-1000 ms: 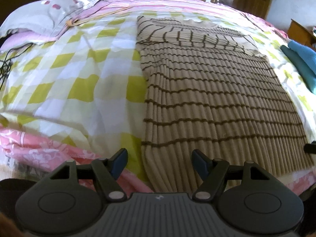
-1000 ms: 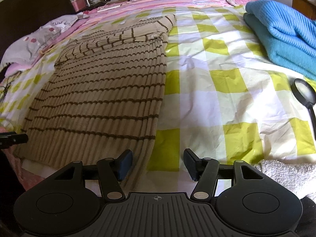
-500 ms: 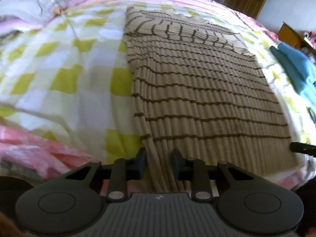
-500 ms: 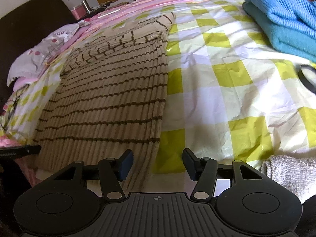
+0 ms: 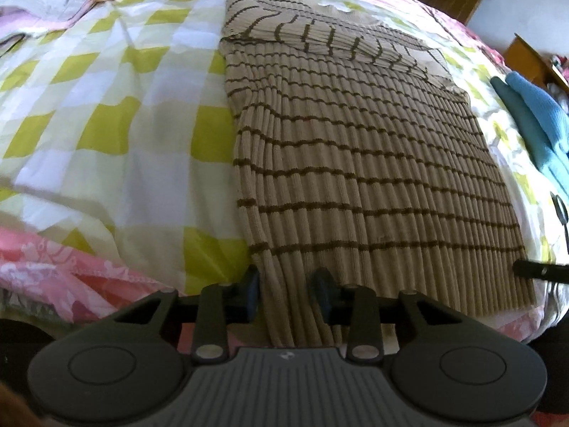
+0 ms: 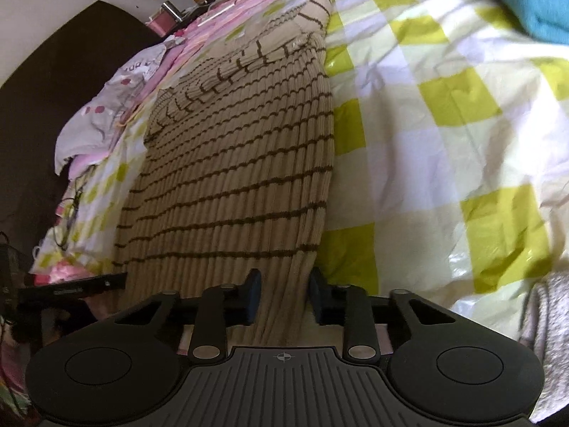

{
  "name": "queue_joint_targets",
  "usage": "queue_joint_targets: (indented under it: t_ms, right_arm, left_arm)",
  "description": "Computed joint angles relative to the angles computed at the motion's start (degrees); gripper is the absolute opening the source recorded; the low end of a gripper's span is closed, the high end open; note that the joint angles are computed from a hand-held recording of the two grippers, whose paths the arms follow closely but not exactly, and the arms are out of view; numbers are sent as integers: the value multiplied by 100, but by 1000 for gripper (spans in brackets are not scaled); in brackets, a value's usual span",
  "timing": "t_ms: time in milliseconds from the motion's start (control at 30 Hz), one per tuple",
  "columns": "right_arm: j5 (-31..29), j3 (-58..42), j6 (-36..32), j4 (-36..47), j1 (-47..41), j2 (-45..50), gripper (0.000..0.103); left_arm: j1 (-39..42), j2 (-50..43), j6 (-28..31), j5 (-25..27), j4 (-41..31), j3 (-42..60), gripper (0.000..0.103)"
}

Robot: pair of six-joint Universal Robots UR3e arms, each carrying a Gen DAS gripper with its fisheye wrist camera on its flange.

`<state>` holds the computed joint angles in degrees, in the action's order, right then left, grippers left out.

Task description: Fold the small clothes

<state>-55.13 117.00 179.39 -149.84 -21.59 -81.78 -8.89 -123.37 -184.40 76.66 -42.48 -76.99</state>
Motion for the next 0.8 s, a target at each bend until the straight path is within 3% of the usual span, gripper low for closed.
queue_joint_targets:
  t_ms: [133,300,667,800]
  right_arm:
    - [205,64,130,-112,-55,107,9]
    - [715,285,384,-512,-181,92,7]
    - [1611,154,1468,-1713,-271,529,6]
    - [1626,-44,1668,-1867,-176,687,6]
  left_arm:
    - [26,28,-77,2,-34,11,30]
    - [309,175,-178,-452,66,-199,16]
    - [796,294,-460,-1399,806,-655,14]
    - [687,171,-319,-1043,487,-454,14]
